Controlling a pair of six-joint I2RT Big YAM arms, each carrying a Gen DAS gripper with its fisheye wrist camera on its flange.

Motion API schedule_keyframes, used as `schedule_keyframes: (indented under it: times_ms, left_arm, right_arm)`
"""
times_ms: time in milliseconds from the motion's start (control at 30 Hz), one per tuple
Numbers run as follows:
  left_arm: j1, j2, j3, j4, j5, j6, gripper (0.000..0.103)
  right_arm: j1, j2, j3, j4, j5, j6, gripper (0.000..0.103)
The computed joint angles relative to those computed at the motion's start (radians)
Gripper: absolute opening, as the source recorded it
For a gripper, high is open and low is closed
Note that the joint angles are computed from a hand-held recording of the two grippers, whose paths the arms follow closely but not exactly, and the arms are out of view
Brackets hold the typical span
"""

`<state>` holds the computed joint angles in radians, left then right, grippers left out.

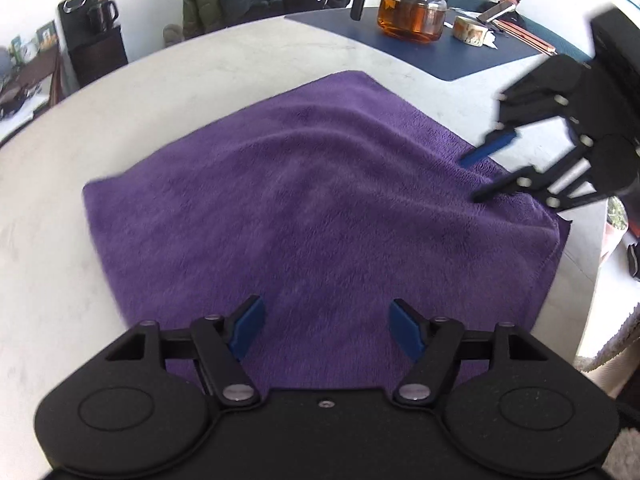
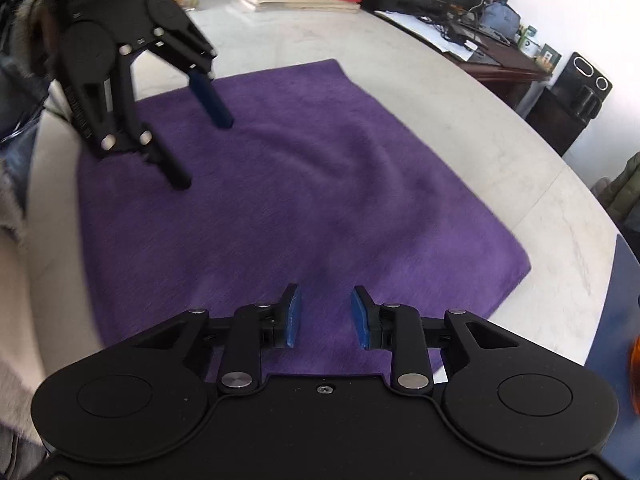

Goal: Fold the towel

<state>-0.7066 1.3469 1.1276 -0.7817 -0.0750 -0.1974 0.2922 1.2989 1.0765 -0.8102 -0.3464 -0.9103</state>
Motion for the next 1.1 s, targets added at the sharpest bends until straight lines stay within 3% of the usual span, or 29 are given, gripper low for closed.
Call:
schedule_keyframes:
  times_ms: [67, 200, 267, 433, 567, 833, 900, 933, 1000, 1100]
  left_arm:
    - [0.000, -0.016, 0.001, -0.024, 0.008, -0.001, 0.066]
    - [-0.010, -0.040, -0.004, 0.019, 0.079, -0.027, 0.066]
    - [-0.036, -0.030, -0.003, 0.054, 0.126, -0.019, 0.066]
    - [-0.079, -0.007, -0.017, 0.076, 0.193, -0.020, 0.066]
    - [-0.111, -0.051, -0.069, 0.085, 0.168, -0.041, 0.067]
    - [-0.180, -0.101, -0.103, 0.043, 0.045, -0.205, 0.067]
    - [-0.202, -0.098, -0.091, 0.014, 0.004, -0.258, 0.068]
    - [-0.213, -0.096, -0.086, 0.002, -0.013, -0.278, 0.069]
    - [-0.228, -0.093, -0.080, -0.008, -0.043, -0.303, 0.069]
    - [-0.241, -0.078, -0.058, -0.046, -0.073, -0.341, 0.069]
  right_arm:
    - [-0.020, -0.054, -0.034, -0.037, 0.024, -0.030, 0.027]
    - [-0.017, -0.106, -0.047, -0.056, 0.037, 0.050, 0.027]
    - [0.021, -0.135, -0.059, -0.036, 0.011, 0.120, 0.027]
    - [0.104, -0.163, -0.103, -0.018, 0.046, 0.154, 0.027]
    - [0.101, -0.206, -0.143, -0.049, 0.068, 0.133, 0.027]
    - [-0.008, -0.250, -0.129, -0.197, 0.053, 0.105, 0.027]
    - [-0.031, -0.245, -0.123, -0.198, 0.040, 0.131, 0.027]
    - [-0.057, -0.245, -0.116, -0.204, -0.005, 0.164, 0.027]
    - [-0.077, -0.250, -0.116, -0.170, -0.049, 0.231, 0.027]
    - [-0.100, -0.289, -0.147, -0.118, -0.076, 0.251, 0.027]
